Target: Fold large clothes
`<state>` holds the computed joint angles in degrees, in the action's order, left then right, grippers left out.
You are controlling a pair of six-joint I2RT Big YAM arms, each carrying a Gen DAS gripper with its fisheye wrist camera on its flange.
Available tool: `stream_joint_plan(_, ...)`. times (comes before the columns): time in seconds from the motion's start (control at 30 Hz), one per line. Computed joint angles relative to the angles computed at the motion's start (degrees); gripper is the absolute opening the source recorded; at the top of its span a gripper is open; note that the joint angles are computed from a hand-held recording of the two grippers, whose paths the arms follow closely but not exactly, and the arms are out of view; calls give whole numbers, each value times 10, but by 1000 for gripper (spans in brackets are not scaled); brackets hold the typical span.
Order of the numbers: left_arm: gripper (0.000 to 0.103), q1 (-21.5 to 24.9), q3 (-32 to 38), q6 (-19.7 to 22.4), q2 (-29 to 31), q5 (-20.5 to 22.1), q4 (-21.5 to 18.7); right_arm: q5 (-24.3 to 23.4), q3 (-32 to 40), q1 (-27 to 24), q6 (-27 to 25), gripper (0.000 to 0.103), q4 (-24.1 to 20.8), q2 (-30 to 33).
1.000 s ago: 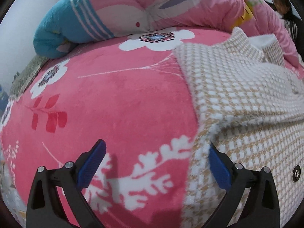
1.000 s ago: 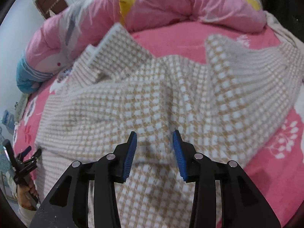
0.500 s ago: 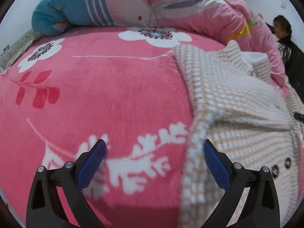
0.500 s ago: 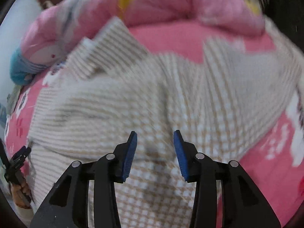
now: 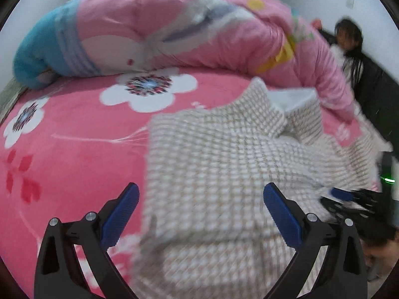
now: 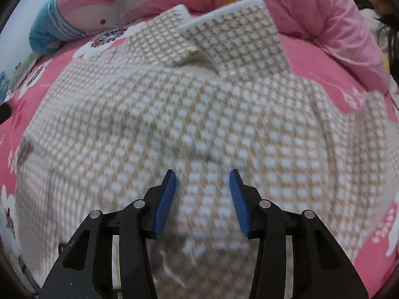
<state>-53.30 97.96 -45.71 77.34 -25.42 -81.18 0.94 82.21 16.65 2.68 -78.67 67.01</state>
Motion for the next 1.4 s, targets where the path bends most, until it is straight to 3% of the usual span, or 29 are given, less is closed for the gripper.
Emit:
stream_joint_plan(0.07, 98, -2, 11, 21, 37, 8, -8, -4, 19, -10, 0, 44, -19, 0)
stream_joint_plan(0.17, 98, -13, 7, 22, 73, -7, -39, 9, 32, -7, 0, 52, 1, -12)
stream_joint_plan(0.27, 98, -29, -42, 14, 44, -47, 8, 25, 15, 0, 4, 58, 16, -7)
stream_joint_plan(0.37, 98, -22, -57, 16, 31, -22, 20, 59, -41, 15, -28, 62, 66, -20)
stream_joint_plan(0.47, 98, -20, -60, 24, 26, -17, 25, 14, -23, -9, -39, 63, 40, -37)
stream_joint_plan(0.57, 98, -24, -70, 26, 19, -29, 38, -73, 10, -109, -53, 66, 21, -58)
stream_joint_plan(0.67, 98, -26, -79, 29, 15, -38, 48, -168, 51, -242, -67, 66, -6, -52)
stream_joint_plan(0.77, 98, -31, -79, 27, 14, -39, 45, -248, 127, -401, -85, 66, -44, 5)
stream_joint_plan(0.87, 98, -29, -89, 31, 9, -41, 57, -299, 196, -496, -62, 66, -69, 81)
stream_joint_plan(0.93, 98, -33, -90, 28, 9, -47, 57, -305, 229, -534, -36, 66, -81, 122)
stream_joint_plan(1.07, 98, -34, -95, 27, 5, -44, 62, -292, 246, -561, 0, 66, -65, 168)
stream_joint_plan(1.4, 98, -25, -105, 34, -1, -34, 80, -255, 234, -576, 51, 50, -20, 205)
